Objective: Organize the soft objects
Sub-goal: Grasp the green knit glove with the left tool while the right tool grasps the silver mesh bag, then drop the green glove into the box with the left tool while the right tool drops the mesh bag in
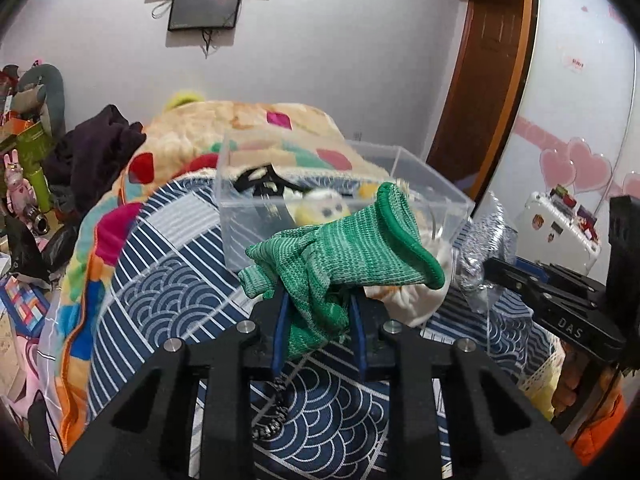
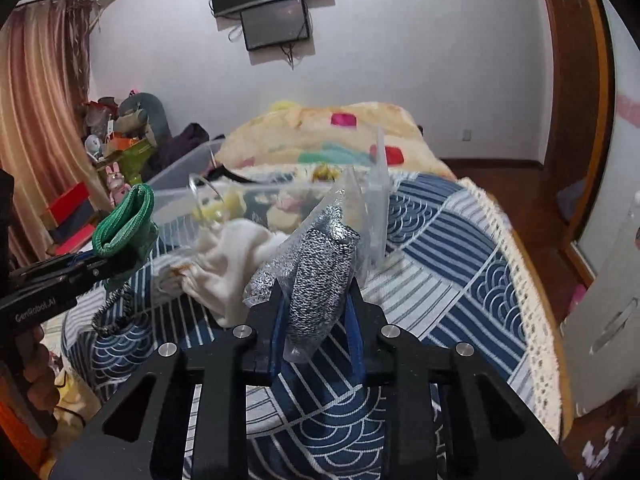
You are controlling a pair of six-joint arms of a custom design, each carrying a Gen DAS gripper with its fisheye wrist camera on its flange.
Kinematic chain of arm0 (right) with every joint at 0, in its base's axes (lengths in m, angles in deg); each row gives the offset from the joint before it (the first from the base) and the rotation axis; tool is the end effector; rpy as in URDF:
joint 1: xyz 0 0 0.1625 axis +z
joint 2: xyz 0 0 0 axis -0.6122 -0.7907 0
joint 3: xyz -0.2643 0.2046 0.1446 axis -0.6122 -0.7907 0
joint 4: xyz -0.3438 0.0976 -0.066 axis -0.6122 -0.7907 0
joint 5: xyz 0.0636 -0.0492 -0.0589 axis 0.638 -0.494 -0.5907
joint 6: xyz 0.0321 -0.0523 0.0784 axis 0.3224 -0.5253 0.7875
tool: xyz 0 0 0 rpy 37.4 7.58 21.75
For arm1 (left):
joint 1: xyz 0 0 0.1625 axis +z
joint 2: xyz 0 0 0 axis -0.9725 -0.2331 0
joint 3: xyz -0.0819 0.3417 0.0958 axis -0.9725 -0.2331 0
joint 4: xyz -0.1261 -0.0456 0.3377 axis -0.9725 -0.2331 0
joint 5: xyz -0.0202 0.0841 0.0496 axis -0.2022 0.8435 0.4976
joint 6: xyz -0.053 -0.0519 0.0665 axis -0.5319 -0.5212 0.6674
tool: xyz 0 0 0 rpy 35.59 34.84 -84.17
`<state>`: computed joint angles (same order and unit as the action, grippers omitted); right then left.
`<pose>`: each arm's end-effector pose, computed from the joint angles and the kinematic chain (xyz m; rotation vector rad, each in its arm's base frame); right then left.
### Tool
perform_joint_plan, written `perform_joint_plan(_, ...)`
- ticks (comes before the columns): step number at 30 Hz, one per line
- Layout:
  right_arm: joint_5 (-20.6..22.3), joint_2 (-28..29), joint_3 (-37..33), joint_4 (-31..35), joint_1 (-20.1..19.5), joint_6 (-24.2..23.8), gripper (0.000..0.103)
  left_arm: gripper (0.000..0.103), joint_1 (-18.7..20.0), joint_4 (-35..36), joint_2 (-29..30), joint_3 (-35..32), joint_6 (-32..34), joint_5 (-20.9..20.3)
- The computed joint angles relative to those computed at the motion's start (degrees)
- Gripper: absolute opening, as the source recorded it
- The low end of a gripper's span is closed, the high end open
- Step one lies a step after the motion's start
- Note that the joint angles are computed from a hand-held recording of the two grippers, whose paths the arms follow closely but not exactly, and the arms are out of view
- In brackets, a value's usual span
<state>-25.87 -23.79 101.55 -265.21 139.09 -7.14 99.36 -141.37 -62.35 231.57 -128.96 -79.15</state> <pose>0.1854 -0.3629 0.0903 0.9345 -2.4292 0.9524 -0.1516 -0.3032 0.1447 0.3813 2.2965 -1.1771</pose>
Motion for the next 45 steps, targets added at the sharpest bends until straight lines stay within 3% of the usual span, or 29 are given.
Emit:
perform_joint_plan(5, 1.31, -1.78, 0.64, -1.21, 1.27, -0.22, 0.024, 0.026, -0.61, 1.39, -2.71, -0.41, 0.64, 2.17)
perform_joint_plan(9, 2.31, -2.78, -0.07, -1.70, 2.45, -0.22, 0.024, 0.026, 0.79, -2.10, -1.96, -2.52, 5.11, 4.02)
perform_joint_plan(18, 3.85, -2.13, -6.94, -0.32, 5.27, 0.09, 0.024, 0.026, 5.37, -15.11, 5.08, -9.60, 20.34, 6.13)
perform_joint_plan(23, 3.87, 0.09, -10.41, 1.83, 5.69, 0.56, 0.024, 0.026, 9.87, -18.26, 8.47, -13.94, 25.60, 3.53)
perform_joint_plan(33, 0.85, 4.65, -16.81, 9.81, 4.72, 1.45, 0.024, 0.026, 17.28, -15.09, 13.60, -20.63, 28.56, -0.85)
perform_joint_plan(40, -0.99, 6.54, -19.76, 15.46, 4.45, 3.32, 0.024, 0.027, 19.86, -11.63, 15.17, -23.45, 27.09, -1.70)
perform_joint_plan(45, -0.83, 6.15, -19.33, 16.70, 3.97, 4.23, 0.026, 0.042, 19.93, -11.56, 15.08, -23.23, 26.52, -2.45)
